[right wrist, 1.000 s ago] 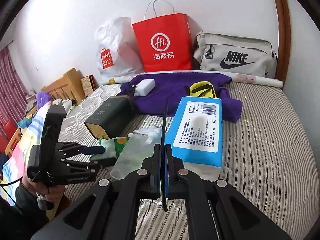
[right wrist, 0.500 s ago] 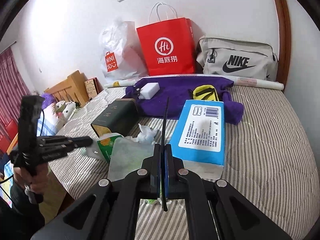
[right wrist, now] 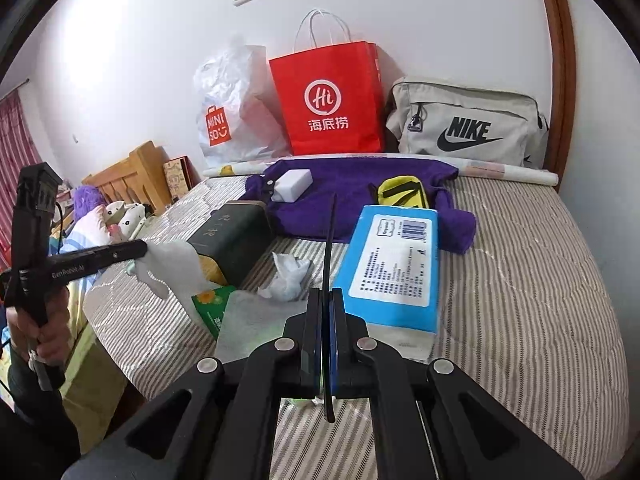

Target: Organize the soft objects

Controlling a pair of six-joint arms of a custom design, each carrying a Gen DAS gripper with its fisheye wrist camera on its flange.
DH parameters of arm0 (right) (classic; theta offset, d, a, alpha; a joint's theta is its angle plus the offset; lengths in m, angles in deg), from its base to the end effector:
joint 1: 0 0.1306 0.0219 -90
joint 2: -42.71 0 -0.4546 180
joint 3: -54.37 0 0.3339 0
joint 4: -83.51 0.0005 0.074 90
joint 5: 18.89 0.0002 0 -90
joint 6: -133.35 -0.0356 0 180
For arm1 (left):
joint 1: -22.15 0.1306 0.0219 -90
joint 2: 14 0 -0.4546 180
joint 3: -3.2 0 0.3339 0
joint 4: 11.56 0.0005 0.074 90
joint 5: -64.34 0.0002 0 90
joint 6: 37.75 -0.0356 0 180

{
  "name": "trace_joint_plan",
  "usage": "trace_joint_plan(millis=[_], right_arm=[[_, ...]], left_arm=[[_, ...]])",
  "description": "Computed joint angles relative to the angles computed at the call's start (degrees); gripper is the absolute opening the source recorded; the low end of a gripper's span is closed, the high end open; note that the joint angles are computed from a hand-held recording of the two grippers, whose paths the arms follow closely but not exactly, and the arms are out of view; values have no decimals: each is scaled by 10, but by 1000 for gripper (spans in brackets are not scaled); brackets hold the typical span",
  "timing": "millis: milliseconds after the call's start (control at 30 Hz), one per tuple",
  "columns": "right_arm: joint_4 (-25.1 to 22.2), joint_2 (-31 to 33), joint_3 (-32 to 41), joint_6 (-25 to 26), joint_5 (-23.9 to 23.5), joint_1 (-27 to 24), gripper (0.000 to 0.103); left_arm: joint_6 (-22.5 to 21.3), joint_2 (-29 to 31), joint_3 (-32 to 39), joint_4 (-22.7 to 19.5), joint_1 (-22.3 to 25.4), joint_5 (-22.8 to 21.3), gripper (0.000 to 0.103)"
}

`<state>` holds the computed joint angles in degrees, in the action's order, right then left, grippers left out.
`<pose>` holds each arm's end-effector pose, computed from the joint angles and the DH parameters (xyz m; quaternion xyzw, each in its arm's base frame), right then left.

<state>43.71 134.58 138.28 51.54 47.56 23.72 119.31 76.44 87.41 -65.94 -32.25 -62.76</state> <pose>0.3964 0.1891 0.4596 -0.3217 0.8578 0.2363 0.3238 0.2542 -0.3190 0.4596 -0.1813 0.9025 -0.0593 0.3860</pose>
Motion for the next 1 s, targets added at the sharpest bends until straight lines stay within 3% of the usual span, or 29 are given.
trace_joint_plan(millis=[467, 1000], right_arm=[[-36, -12, -34, 31, -12, -37, 3], [-31, 19, 38, 27, -12, -32, 3]], left_arm=[[-13, 0, 30, -17, 8, -19, 5], [-79, -1, 76, -2, 50, -23, 5]])
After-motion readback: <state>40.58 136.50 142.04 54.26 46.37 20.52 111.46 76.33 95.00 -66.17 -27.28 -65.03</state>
